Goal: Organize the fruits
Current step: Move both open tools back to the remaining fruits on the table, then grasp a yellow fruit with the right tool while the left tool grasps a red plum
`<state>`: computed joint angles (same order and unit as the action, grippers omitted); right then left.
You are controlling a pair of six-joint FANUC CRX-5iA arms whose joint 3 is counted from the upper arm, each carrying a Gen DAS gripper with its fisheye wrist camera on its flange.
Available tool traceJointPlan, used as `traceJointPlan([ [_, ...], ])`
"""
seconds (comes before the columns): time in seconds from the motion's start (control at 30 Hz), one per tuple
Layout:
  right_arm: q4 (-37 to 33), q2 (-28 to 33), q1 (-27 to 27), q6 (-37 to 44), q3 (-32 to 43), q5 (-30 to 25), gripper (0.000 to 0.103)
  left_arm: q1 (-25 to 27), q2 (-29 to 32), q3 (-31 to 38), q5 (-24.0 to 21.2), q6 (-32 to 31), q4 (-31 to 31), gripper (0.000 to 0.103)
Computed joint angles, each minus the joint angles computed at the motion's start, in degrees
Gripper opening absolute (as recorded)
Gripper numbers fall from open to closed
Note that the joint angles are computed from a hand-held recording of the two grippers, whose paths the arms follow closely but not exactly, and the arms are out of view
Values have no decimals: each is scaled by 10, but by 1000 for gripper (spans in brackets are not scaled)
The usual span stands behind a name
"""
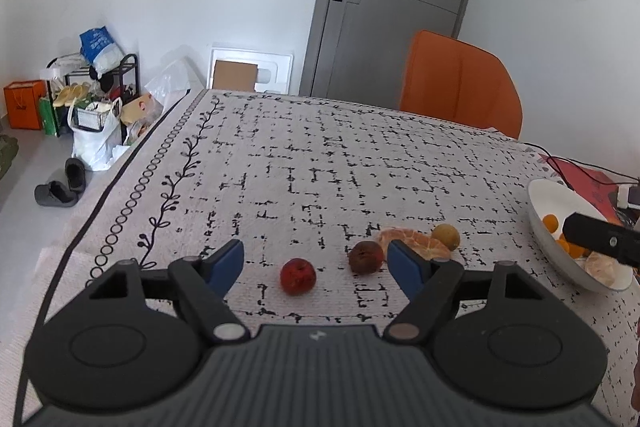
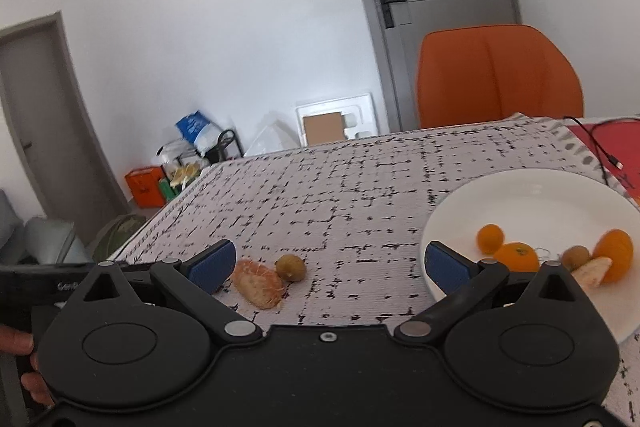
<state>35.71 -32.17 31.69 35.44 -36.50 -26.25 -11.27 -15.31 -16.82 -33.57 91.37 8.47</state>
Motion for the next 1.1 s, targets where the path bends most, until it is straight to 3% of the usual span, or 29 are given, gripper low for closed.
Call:
traceJointPlan([
  [0.2, -50, 25, 8, 57, 28, -12, 88, 8, 8, -10, 3, -11, 21, 60],
  [0.37, -78, 40, 13, 84, 40, -17, 85, 13, 17, -12, 2, -16, 30, 53],
  [0.6, -138, 71, 8, 138, 69, -21, 78, 17, 25, -26, 19, -48, 65, 21],
  [0.77, -195, 100, 0, 191, 102, -30, 63, 23, 21, -34, 28, -64, 87, 21],
  [0.97, -206, 120, -3, 196, 114, -27, 55, 32, 17, -33, 23, -67, 90, 21],
  [1.1, -221, 132, -7, 209, 125, -28, 44, 36, 10, -34, 31, -58, 79, 21],
])
